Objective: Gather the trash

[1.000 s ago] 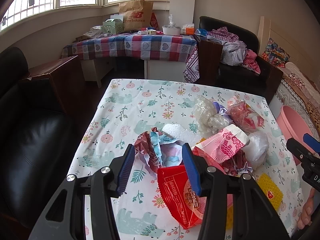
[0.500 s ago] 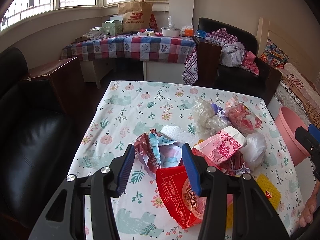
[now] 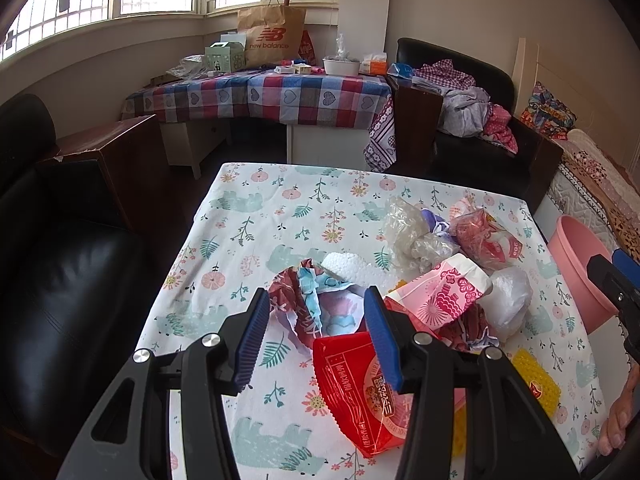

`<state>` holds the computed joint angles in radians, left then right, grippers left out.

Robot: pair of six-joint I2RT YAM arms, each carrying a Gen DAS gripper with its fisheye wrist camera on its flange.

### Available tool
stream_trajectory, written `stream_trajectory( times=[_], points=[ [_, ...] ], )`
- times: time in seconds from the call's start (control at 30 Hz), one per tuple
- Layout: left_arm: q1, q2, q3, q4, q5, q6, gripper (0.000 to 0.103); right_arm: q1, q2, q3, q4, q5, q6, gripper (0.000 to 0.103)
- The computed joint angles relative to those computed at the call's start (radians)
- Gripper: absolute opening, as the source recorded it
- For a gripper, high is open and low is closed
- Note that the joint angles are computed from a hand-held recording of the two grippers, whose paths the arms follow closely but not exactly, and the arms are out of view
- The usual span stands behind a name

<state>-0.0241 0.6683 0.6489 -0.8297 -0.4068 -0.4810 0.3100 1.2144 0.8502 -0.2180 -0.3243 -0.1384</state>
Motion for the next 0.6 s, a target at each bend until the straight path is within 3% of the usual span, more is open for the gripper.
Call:
stream_trajectory(
  times=[0.6],
  points=[
    [-0.011, -0.009, 0.012, -0.013, -0.006, -0.006, 0.049, 0.008, 0.005, -0.015, 0.011, 0.01, -0.005, 0.088]
  ],
)
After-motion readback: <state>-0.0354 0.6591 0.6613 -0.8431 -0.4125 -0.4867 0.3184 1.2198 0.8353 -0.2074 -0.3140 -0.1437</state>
